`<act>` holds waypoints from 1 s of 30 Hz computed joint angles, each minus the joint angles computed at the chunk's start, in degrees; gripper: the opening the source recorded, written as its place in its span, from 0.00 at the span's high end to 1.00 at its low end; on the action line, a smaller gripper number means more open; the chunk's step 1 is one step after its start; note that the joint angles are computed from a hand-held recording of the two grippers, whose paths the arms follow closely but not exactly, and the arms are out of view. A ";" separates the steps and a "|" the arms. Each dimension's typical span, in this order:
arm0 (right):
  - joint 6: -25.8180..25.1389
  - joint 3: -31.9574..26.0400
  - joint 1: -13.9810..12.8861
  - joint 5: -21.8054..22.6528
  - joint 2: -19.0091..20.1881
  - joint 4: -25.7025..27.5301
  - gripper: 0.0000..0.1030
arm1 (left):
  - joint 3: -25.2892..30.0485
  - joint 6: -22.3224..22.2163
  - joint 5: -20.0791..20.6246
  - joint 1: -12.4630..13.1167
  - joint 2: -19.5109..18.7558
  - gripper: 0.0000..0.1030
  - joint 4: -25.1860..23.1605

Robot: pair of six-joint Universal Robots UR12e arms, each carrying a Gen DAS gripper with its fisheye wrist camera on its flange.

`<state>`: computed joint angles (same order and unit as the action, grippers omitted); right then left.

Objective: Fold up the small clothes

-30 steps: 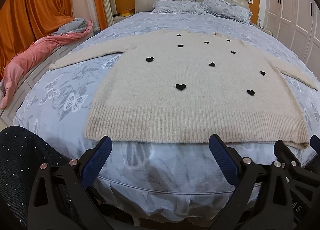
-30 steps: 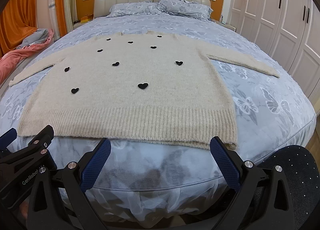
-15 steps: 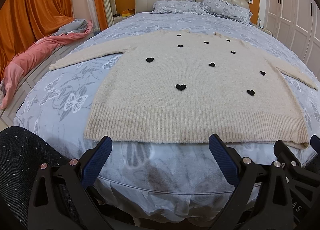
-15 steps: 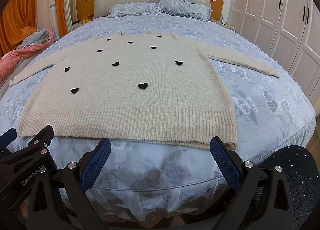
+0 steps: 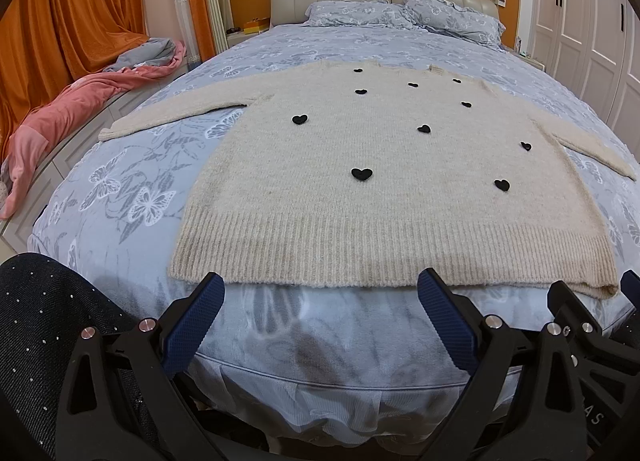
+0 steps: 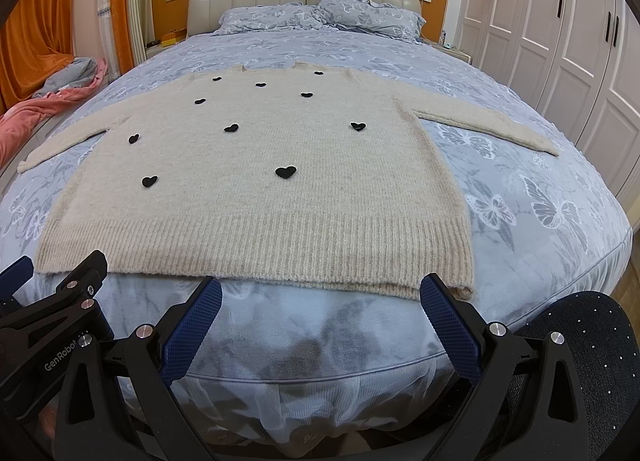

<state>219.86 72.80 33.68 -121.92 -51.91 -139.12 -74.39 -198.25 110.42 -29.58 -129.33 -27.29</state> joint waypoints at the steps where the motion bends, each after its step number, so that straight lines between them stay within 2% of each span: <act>1: 0.01 -0.01 0.02 -0.05 0.01 -0.01 0.05 | -0.02 0.00 0.01 -0.02 -0.02 0.08 0.07; 17: 0.05 0.05 -0.01 0.20 0.00 -0.02 0.05 | 0.01 0.04 -0.09 0.05 0.03 0.08 -0.30; 20: -0.03 0.65 -0.62 3.34 -0.52 -0.07 0.05 | 0.55 0.36 -2.26 0.56 0.17 0.06 -3.41; 22: 0.42 1.68 -2.00 9.12 -1.48 -1.17 0.05 | 1.17 0.18 -4.07 1.11 0.34 0.06 -5.92; 24: 3.54 4.31 -4.03 13.70 -3.35 -5.89 0.05 | 1.14 -1.71 -5.90 1.90 0.86 0.06 -5.67; 26: 5.61 6.93 -6.67 15.29 -5.27 -10.80 0.05 | 0.69 -5.08 -8.23 3.11 1.54 0.06 -3.81; 27: 5.62 7.23 -7.59 15.19 -5.66 -11.10 0.05 | 1.01 -6.94 -8.82 3.81 1.67 0.06 -3.80; 30: 6.40 7.88 -13.01 14.49 -7.15 -8.95 0.05 | 3.18 -8.89 -8.33 4.84 1.07 0.06 -5.43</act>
